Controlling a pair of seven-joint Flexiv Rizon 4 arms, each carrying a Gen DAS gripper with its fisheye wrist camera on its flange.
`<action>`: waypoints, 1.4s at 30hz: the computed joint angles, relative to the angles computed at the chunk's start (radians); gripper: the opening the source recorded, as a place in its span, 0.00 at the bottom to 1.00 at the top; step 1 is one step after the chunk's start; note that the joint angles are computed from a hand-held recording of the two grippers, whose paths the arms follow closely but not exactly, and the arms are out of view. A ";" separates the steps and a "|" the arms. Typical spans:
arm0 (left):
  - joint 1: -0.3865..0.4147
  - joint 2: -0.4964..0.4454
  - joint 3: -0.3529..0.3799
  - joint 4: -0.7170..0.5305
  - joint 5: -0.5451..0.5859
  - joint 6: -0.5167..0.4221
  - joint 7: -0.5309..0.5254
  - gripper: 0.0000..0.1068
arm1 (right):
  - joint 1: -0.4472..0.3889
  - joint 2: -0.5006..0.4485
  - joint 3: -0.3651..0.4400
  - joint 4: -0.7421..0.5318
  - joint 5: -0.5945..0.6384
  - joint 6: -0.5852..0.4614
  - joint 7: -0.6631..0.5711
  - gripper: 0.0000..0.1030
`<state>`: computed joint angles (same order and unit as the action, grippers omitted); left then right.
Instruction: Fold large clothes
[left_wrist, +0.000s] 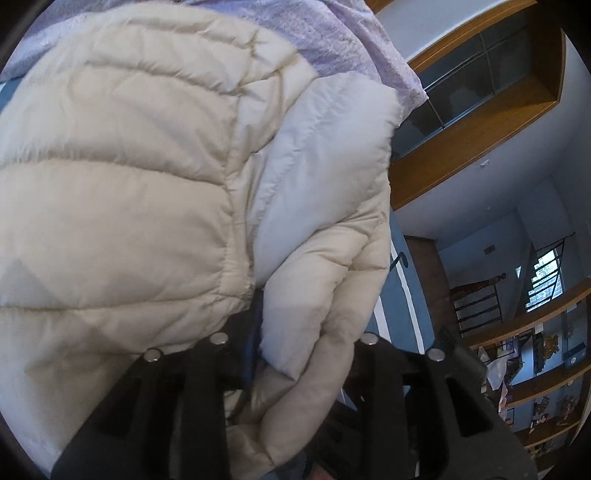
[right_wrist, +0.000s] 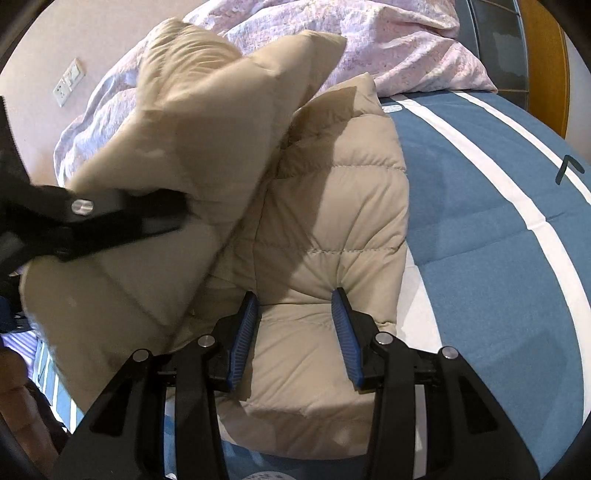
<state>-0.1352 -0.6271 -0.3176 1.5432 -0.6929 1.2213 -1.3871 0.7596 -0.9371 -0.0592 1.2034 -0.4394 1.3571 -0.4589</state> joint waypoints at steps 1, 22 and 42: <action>0.004 0.012 -0.001 0.009 0.000 -0.004 0.006 0.38 | 0.000 -0.001 -0.001 0.000 0.000 0.000 0.000 0.43; -0.065 0.231 0.272 0.246 0.317 0.116 -0.230 0.72 | 0.017 0.038 -0.023 0.038 -0.027 -0.047 0.057 0.43; -0.103 0.128 0.316 0.150 0.565 0.048 -0.446 0.75 | 0.025 0.120 -0.128 0.156 -0.151 -0.085 0.229 0.43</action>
<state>-0.2386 -0.4988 -0.0019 1.6931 -0.1279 1.2697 -1.8335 0.7841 -0.8168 -0.1868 1.3590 -0.5903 1.2725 -0.2302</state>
